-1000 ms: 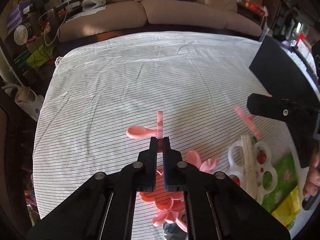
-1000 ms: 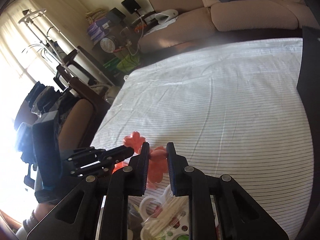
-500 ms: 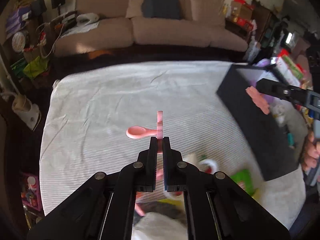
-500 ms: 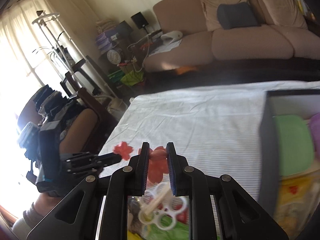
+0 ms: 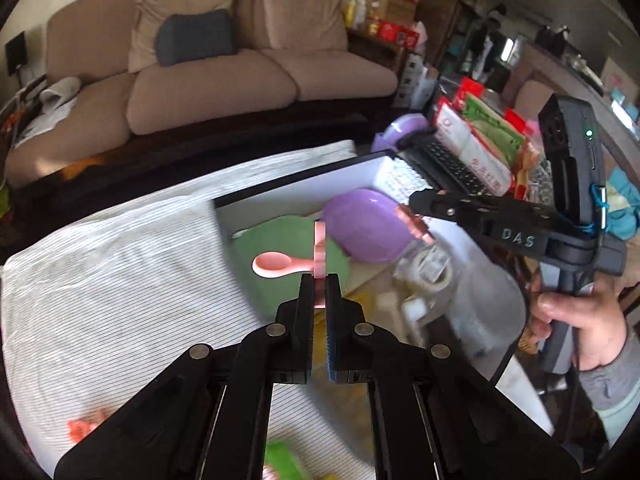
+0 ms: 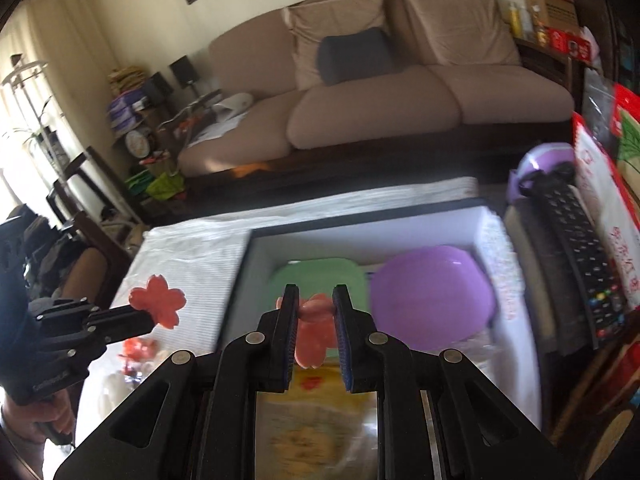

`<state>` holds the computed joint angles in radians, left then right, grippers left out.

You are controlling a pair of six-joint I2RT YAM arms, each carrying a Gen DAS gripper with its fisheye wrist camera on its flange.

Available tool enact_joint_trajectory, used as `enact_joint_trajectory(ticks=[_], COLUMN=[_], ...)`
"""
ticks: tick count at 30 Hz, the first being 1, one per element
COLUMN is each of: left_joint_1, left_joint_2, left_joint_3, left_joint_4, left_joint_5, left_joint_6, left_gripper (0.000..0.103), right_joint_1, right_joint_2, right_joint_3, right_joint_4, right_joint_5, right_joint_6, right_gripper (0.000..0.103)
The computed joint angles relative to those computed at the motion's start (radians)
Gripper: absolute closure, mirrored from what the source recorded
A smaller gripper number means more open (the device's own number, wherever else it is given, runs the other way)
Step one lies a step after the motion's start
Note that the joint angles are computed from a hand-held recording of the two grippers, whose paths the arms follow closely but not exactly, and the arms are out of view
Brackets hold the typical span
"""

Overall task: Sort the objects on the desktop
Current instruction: 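Carry both pink pieces into the black box and open both tools over the purple plate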

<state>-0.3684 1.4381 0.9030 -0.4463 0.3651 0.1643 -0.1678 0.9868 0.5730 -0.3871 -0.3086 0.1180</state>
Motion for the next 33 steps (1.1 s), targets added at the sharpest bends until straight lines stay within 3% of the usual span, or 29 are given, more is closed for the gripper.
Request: enact_joint_trajectory(ticks=[5, 8, 16, 17, 19, 22, 29, 32, 33], left_joint_1=[-0.196, -0.264, -0.348, -0.350, -0.345, -0.334, -0.244, -0.149, -0.103], left_joint_2=[0.197, 0.339, 0.618, 0.624, 0.611, 0.552, 0.265, 0.101, 0.044], left_joint_3=[0.117, 0.223, 0.427, 0.430, 0.414, 0.365, 0.198, 0.125, 0.099], left_joint_4=[0.081, 0.084, 0.057, 0.058, 0.059, 0.064, 0.002, -0.065, -0.094], left_joint_5=[-0.086, -0.126, -0.228, -0.236, -0.248, -0.256, -0.265, -0.232, -0.212], left_joint_6=[-0.162, -0.223, -0.320, -0.322, -0.319, -0.314, -0.232, -0.176, -0.147], left_gripper=[0.098, 0.098, 0.097, 0.097, 0.097, 0.096, 0.093, 0.083, 0.075], right_joint_1=[-0.223, -0.278, -0.295, -0.286, -0.287, -0.301, -0.338, -0.310, -0.295], right_joint_2=[0.143, 0.254, 0.522, 0.521, 0.517, 0.505, 0.315, 0.177, 0.124], right_joint_3=[0.018, 0.058, 0.164, 0.159, 0.150, 0.153, 0.112, 0.108, 0.106], right_joint_4=[0.038, 0.051, 0.061, 0.079, 0.088, 0.064, -0.039, -0.136, -0.173], right_joint_5=[-0.125, -0.140, -0.023, 0.003, 0.003, -0.019, -0.081, -0.086, -0.097], right_joint_6=[-0.150, -0.203, -0.269, -0.270, -0.273, -0.275, -0.277, -0.278, -0.275], right_gripper=[0.086, 0.086, 0.087, 0.082, 0.081, 0.071, 0.070, 0.067, 0.066])
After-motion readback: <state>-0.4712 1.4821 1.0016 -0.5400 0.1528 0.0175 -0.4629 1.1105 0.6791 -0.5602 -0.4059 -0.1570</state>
